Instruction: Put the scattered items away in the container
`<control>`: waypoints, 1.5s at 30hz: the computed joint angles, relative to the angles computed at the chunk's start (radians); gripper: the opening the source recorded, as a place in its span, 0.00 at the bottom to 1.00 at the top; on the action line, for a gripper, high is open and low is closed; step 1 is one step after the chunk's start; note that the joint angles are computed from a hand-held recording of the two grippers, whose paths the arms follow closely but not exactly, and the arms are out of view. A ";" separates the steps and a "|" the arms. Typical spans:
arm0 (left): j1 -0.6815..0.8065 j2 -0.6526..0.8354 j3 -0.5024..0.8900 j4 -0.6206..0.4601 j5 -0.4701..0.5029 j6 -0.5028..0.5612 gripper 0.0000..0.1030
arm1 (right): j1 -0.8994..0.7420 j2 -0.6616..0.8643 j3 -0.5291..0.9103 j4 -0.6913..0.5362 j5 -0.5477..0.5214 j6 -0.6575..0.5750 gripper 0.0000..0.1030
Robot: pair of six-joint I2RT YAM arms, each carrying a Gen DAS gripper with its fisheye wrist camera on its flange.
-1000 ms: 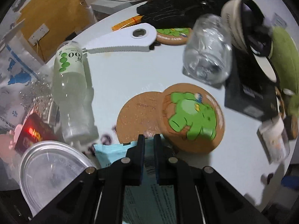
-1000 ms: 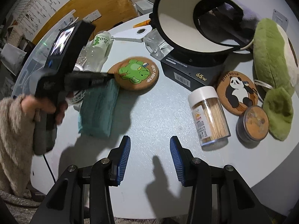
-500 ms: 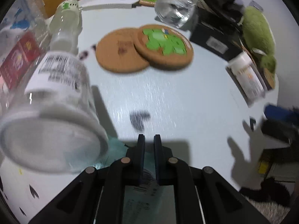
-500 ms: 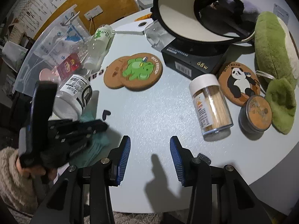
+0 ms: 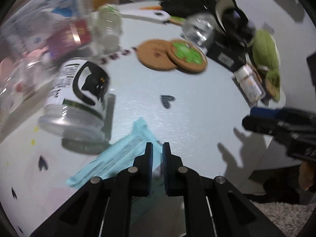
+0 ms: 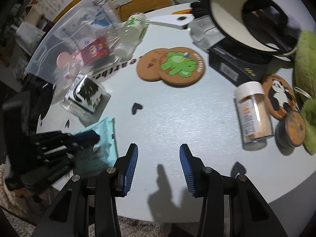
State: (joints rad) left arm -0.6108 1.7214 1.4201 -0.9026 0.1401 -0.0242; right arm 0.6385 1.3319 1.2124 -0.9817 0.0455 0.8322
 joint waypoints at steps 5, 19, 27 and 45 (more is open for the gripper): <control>0.043 -0.148 -0.101 -0.037 -0.043 -0.030 0.09 | 0.030 0.037 0.024 0.017 -0.015 -0.016 0.43; 0.218 -0.196 -0.247 0.030 -0.087 0.053 0.09 | 0.093 0.148 0.054 0.059 -0.060 0.022 0.43; 0.140 -0.220 -0.290 0.051 -0.010 0.102 0.09 | 0.106 0.131 0.035 0.067 -0.074 0.083 0.43; -0.002 -0.110 -0.142 0.002 0.131 0.225 0.09 | 0.217 -0.223 -0.278 0.158 0.027 0.505 0.67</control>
State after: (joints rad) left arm -0.6125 1.6118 1.2777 -0.9003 0.2709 0.2013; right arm 0.8559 1.1094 0.9347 -0.8234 0.0721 1.3375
